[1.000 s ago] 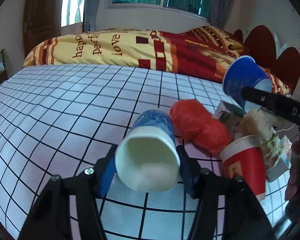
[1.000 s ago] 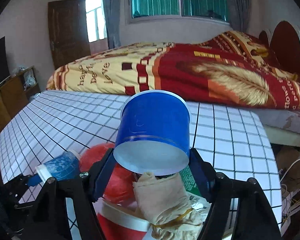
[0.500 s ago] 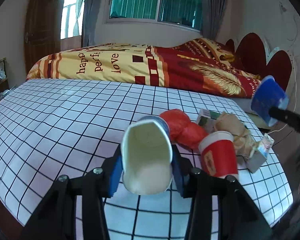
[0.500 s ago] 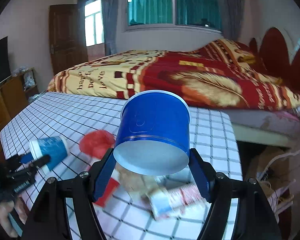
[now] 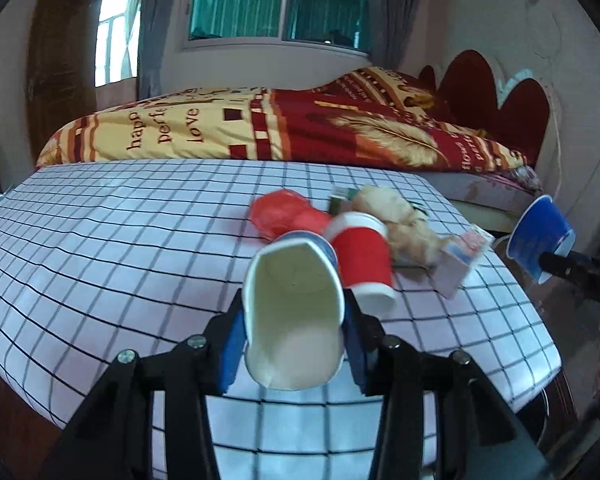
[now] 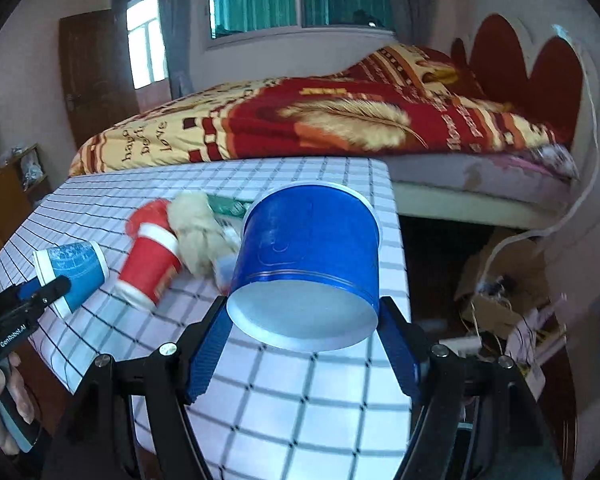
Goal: Collect trash
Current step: 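Carry both paper cups over the black bin with both tools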
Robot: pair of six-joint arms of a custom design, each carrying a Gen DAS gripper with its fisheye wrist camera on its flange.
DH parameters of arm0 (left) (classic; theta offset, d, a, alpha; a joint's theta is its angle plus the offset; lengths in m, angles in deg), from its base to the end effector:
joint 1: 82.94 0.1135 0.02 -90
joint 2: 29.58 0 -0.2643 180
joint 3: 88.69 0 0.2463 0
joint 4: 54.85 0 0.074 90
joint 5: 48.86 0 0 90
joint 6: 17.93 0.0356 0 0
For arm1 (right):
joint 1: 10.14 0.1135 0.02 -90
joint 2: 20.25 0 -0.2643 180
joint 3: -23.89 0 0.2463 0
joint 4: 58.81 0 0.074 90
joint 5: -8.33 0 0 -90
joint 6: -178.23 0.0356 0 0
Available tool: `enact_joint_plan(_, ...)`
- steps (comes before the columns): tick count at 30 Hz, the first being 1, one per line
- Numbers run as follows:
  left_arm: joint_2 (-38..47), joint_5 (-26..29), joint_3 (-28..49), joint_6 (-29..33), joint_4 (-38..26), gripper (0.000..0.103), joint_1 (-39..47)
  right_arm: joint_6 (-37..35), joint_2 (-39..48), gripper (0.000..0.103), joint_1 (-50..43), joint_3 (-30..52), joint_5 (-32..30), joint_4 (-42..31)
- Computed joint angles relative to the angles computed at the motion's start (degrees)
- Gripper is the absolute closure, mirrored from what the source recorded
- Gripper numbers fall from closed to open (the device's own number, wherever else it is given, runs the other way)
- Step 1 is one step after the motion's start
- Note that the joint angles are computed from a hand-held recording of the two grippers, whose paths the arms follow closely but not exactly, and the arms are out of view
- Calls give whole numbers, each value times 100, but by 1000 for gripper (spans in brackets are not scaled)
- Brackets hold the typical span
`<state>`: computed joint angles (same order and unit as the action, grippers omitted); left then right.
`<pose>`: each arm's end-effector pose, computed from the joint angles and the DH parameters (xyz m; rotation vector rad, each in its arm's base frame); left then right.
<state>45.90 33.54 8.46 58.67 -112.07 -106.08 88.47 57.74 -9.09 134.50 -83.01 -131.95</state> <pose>0.2515 -0.1024 0.3968 0.1115 2.1903 -0.2153 0.2557 0.0055 0.4336 -0.0284 2.2779 0.0385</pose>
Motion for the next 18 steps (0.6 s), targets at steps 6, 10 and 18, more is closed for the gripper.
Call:
enact_joint_plan(6, -128, -270, -33, -179, -121, 58, -530, -168, -698, 29, -745, -768, -406, -94)
enact_joint_plan(10, -129, -469, 28, -306, -203, 58, -879, -375, -1038, 29, -1245, -1137, -670, -198)
enact_joint_plan(18, 78, -784, 328, -482, -353, 58, -1700, -971, -1494, 29, -2422, -1561, -1278, -454)
